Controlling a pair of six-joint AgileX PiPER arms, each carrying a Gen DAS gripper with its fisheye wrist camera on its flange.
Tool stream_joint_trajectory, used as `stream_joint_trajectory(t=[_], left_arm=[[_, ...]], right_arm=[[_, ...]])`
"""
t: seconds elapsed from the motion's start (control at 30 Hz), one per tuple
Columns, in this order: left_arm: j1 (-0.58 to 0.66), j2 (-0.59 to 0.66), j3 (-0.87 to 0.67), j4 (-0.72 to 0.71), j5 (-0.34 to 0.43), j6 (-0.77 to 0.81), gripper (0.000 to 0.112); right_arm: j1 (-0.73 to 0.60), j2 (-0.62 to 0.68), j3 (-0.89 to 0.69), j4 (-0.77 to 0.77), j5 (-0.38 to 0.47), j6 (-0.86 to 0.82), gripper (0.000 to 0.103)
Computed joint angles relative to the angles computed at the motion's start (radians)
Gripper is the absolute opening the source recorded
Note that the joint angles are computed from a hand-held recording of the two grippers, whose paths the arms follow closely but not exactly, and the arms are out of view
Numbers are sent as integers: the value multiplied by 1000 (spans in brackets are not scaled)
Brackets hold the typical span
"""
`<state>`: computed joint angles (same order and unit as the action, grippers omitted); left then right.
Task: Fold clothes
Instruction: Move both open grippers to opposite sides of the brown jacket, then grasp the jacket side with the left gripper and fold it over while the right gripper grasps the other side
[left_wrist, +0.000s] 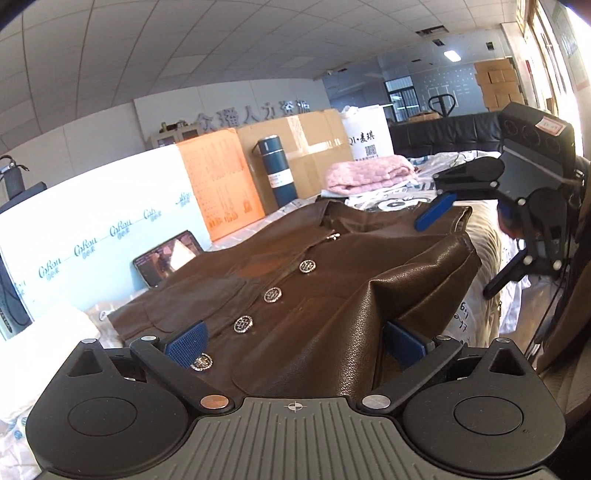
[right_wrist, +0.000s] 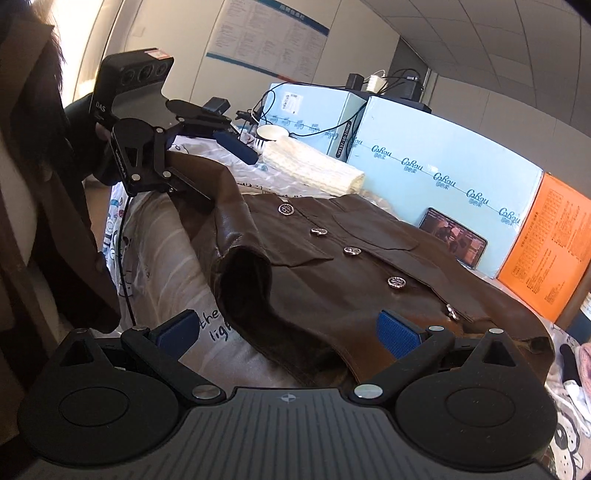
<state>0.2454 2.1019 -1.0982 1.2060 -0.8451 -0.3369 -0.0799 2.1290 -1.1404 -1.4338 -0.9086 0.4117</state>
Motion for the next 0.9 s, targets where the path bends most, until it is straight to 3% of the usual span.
stream_joint_trajectory(t=[0.17, 0.4, 0.47, 0.53, 0.6, 0.67, 0.7, 0.77, 0.9], left_arm=[[35, -1, 13, 59, -43, -45, 103], [85, -15, 28, 227, -94, -102, 103], [65, -28, 61, 178, -42, -20, 103], [32, -36, 110, 22, 26, 171, 102], [27, -22, 114, -68, 32, 272, 92], [47, 9, 69, -34, 7, 217, 51], [59, 23, 44, 2, -13, 164, 45], [72, 48, 22, -5, -66, 137, 39], [90, 91, -30, -35, -169, 3, 38]], right_arm=[[99, 50, -72, 106, 46, -10, 103], [115, 101, -205, 83, 8, 251, 103], [111, 107, -228, 80, -1, 313, 103], [106, 111, -250, 56, -13, 366, 103], [106, 103, -239, 55, -2, 350, 103], [105, 84, -201, 63, 15, 300, 103], [103, 74, -179, 68, 24, 271, 103], [102, 53, -139, 84, 57, 209, 103], [94, 20, -74, 160, 181, 79, 103]])
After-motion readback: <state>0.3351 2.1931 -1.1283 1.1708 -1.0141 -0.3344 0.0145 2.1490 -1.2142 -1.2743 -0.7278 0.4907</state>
